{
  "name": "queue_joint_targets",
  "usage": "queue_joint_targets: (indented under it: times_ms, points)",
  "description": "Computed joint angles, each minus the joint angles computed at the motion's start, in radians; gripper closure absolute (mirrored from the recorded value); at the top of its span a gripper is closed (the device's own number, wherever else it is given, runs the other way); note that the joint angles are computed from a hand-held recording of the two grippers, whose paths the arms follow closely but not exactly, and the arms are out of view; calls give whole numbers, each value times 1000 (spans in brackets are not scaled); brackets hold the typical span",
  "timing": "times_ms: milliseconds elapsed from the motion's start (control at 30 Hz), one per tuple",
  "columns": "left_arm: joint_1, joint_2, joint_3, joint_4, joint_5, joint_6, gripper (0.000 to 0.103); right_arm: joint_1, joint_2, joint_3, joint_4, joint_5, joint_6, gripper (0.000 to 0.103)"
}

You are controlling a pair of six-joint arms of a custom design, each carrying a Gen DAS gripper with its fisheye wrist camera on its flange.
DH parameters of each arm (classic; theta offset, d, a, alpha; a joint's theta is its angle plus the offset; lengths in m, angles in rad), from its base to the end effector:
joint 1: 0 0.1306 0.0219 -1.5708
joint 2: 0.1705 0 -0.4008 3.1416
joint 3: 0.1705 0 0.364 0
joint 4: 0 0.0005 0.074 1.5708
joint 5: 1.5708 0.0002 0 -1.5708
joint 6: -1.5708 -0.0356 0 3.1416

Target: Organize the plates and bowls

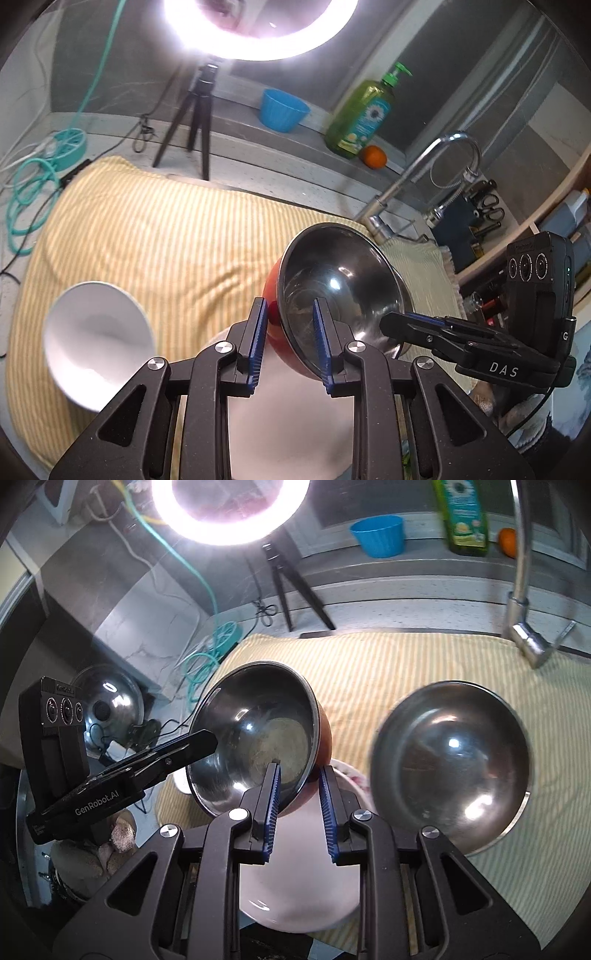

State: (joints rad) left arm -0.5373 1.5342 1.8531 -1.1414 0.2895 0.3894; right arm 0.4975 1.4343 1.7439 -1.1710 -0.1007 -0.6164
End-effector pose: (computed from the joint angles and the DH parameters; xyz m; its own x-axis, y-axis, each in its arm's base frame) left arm 0.4193 -0.2622 0.5626 -0.8320 0.0722 -0.5500 0.3692 0.8121 -0.4519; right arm 0.3969 0.2191 0.5589 -0.8518 0.1919 -0.4874 -0.0489 0.8973 0.4388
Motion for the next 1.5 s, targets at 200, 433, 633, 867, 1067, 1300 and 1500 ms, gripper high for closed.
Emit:
queue_joint_targets:
  times_ms: [200, 433, 633, 867, 1067, 1300, 1500]
  points:
    - [-50, 65, 67, -16, 9, -14, 81, -49, -50, -58, -9, 11, -6, 81]
    - [-92, 135, 134, -37, 19, -29, 81, -110, -87, -104, -19, 11, 5, 81]
    - [-119, 182, 195, -64, 14, -40, 81, -154, -109, -130, -19, 5, 21, 81]
    - [-140, 234, 257, -113, 9, -65, 81, -198, -124, -166, -17, -14, 36, 81]
    - [-157, 273, 305, -158, -1, -92, 81, -224, -123, -189, -27, -31, 50, 81]
    - [-166, 296, 332, -192, -19, -106, 81, -231, -114, -207, -31, -44, 59, 81]
    - [-171, 310, 348, -211, -46, -119, 81, -228, -99, -202, -38, -29, 84, 81]
